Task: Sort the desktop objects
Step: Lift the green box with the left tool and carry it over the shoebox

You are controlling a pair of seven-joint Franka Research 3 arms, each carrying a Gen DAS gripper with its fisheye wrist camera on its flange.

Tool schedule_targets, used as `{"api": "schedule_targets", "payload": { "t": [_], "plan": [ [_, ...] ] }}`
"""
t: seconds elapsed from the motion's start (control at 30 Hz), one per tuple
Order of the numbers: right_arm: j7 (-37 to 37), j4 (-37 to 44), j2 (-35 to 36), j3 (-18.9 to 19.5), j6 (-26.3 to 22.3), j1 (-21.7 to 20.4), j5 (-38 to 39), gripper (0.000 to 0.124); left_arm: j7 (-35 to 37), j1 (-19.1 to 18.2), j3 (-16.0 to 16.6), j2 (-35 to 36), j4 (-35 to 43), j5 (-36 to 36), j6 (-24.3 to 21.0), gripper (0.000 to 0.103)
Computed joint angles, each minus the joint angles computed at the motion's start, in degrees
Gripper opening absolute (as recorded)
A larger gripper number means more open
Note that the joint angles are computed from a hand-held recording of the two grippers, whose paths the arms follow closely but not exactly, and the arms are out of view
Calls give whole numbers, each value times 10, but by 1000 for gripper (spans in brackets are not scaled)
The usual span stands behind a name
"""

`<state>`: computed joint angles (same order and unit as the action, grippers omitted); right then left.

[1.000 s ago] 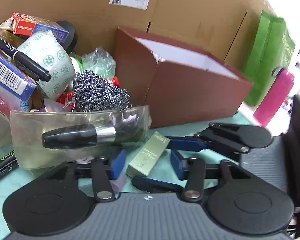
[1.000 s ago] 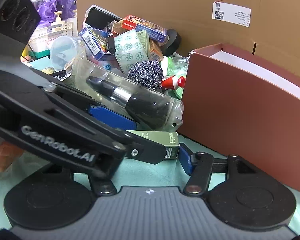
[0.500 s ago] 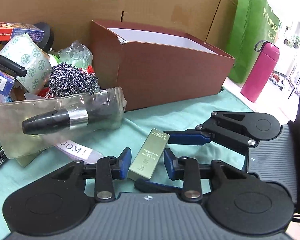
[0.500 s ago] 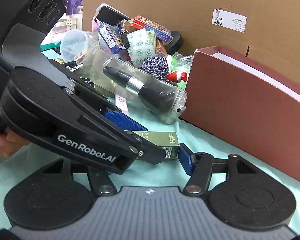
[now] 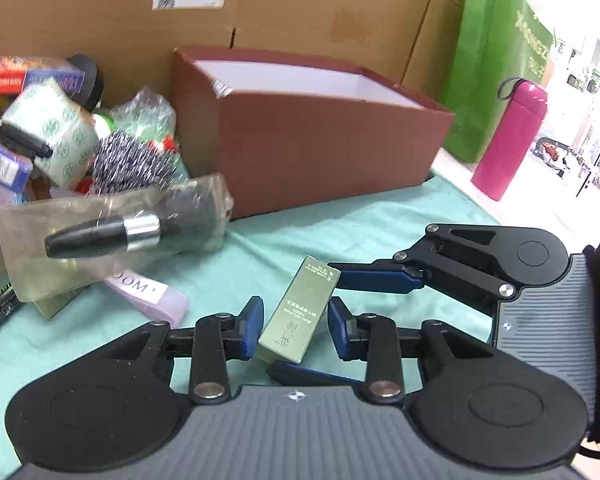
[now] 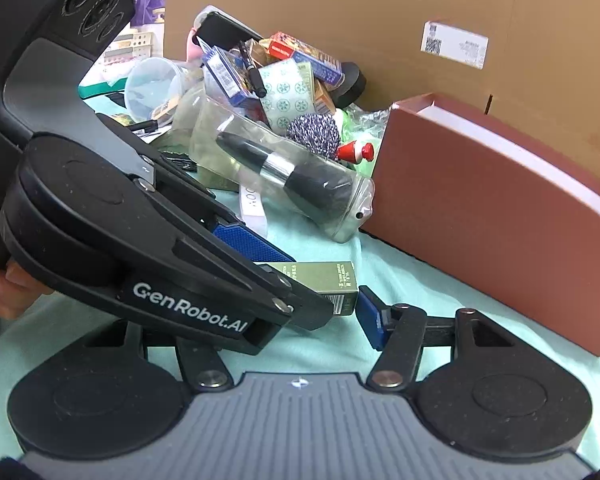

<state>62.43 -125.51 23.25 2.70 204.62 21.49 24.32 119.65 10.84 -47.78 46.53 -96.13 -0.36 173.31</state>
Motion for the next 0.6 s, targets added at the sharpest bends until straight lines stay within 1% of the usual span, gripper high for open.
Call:
{"api": "schedule_targets", "payload": {
  "t": [0.1,0.17,0.27,0.33,0.4,0.43,0.53,0.6],
  "plan": [
    [-27,-14,-23,-23,13,32,42,60,7,18,-27,-8,-13,2,15,37],
    [-45,-21,-37,-28,30,41,62,60,7,25,-42,-10,-17,9,30,37],
    [-91,-19,-48,-34,56,51,95,60,4,20,-53,-6,-2,34,48,37],
    [-119,-8,-50,-34,66,47,109,60,-1,7,-52,2,25,51,47,37],
    [-144,8,-49,-34,70,40,120,60,-1,-13,-48,17,66,63,37,37],
    [-157,20,-46,-35,69,37,125,60,-3,-29,-40,23,90,64,29,37],
    [-180,60,-35,-39,51,20,135,60,-1,-88,-5,48,184,55,-10,37],
    [-195,91,-26,-47,24,12,142,60,-3,-132,26,70,259,45,-48,37]
  ]
}}
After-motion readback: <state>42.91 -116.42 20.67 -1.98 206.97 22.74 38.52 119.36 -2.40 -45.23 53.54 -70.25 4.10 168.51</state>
